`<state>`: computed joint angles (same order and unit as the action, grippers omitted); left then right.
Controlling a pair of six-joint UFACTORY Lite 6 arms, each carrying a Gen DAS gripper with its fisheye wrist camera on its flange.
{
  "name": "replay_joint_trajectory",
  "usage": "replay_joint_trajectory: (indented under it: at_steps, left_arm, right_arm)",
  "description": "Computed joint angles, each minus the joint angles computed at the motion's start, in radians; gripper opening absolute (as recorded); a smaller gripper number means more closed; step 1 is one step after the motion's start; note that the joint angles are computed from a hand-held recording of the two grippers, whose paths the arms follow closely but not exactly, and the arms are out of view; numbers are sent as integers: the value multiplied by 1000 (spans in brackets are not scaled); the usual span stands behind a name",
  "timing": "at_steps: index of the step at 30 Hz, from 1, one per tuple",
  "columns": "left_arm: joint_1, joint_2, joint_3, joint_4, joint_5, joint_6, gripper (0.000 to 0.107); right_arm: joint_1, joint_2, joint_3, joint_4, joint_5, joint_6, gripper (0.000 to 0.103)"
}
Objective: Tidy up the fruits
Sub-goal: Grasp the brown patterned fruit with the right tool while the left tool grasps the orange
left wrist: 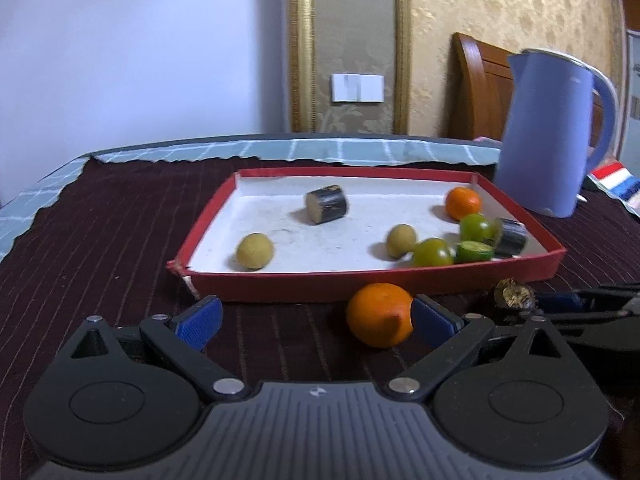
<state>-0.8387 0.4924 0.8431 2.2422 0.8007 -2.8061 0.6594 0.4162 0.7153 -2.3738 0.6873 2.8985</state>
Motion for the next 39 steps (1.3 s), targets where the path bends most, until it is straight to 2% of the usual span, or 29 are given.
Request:
replay_joint_trajectory:
  at_steps: [5,10,12,18,24,39]
  left_arm:
    - [-19,51,74,-45,-42,68,101]
    - [-15,118,173,-119,-102,134,100]
    - [-13,141,209,-164,-114,182,96]
    - [16,162,251,-178,-171,195,77]
    - [-9,166,261,-170,-154,212,42]
    - [-12,101,197,-183,-161,201,40]
  right_arm:
    - [-12,-46,-74,51,52,-2,37]
    - [-29,-39,-97,25,76,39,37]
    - [-25,-33,-95,26,86,39,37]
    - [-21,-32,-100,14,92,49,37]
    - [-16,-34,-98,29,89,37,37]
    - [27,-78,-123,44,96,36,37]
